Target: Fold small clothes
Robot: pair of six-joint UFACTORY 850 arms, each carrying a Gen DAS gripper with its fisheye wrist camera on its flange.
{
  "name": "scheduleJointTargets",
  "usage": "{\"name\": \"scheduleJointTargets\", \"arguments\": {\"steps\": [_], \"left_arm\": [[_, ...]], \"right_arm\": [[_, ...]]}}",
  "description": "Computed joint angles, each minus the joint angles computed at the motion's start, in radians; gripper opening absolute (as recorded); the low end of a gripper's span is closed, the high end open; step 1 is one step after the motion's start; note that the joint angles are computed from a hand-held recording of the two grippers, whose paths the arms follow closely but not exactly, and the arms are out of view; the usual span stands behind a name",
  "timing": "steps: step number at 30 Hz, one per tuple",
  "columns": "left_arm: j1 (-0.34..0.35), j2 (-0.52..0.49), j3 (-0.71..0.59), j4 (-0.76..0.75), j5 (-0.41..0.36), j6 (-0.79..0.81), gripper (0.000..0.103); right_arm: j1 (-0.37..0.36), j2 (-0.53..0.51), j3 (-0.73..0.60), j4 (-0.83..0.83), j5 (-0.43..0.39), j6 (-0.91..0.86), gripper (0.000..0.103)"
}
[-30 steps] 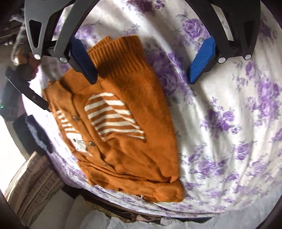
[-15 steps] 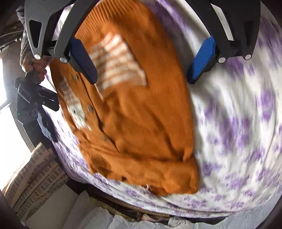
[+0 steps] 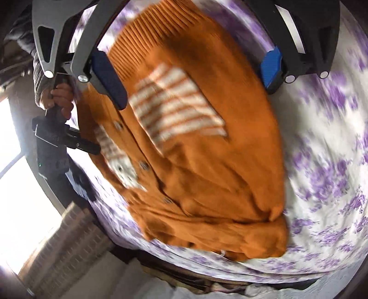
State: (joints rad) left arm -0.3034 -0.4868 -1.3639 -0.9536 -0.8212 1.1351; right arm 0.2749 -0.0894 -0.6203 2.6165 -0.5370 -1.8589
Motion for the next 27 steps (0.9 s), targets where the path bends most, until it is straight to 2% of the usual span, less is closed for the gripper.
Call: {"name": "scheduleJointTargets", "arguments": {"steps": [3, 5, 6, 7, 8, 10, 12, 15, 23, 27], "left_arm": [[-0.013, 0.051, 0.068, -0.021, 0.044, 0.065, 0.098], [-0.027, 0.074, 0.095, -0.024, 0.101, 0.087, 0.09], [-0.028, 0.077, 0.099, -0.023, 0.118, 0.088, 0.082], [-0.027, 0.079, 0.101, -0.022, 0.134, 0.081, 0.072], [-0.022, 0.079, 0.101, -0.024, 0.14, 0.076, 0.067], [-0.013, 0.082, 0.101, -0.031, 0.15, 0.067, 0.046], [-0.002, 0.081, 0.094, -0.031, 0.145, 0.055, 0.036], [0.013, 0.079, 0.079, -0.07, 0.105, 0.091, 0.013], [-0.005, 0.094, 0.069, -0.07, 0.133, 0.117, 0.011], [-0.001, 0.097, 0.057, -0.094, 0.141, 0.125, 0.009]], "right_arm": [[0.032, 0.028, 0.031, -0.014, -0.003, -0.006, 0.038], [0.048, 0.032, 0.028, -0.011, 0.019, -0.02, 0.036], [0.055, 0.033, 0.025, -0.005, 0.034, -0.031, 0.034], [0.057, 0.032, 0.023, 0.005, 0.044, -0.038, 0.023], [0.056, 0.027, 0.02, 0.004, 0.044, -0.033, 0.008], [0.062, 0.027, 0.023, 0.042, 0.046, -0.047, 0.006], [0.081, 0.047, 0.033, 0.133, 0.051, -0.144, 0.006], [0.094, 0.073, 0.041, 0.194, 0.051, -0.216, 0.006], [0.053, 0.081, 0.031, 0.104, -0.009, -0.113, 0.006], [0.039, 0.093, 0.005, 0.079, 0.011, -0.098, 0.006]]}}
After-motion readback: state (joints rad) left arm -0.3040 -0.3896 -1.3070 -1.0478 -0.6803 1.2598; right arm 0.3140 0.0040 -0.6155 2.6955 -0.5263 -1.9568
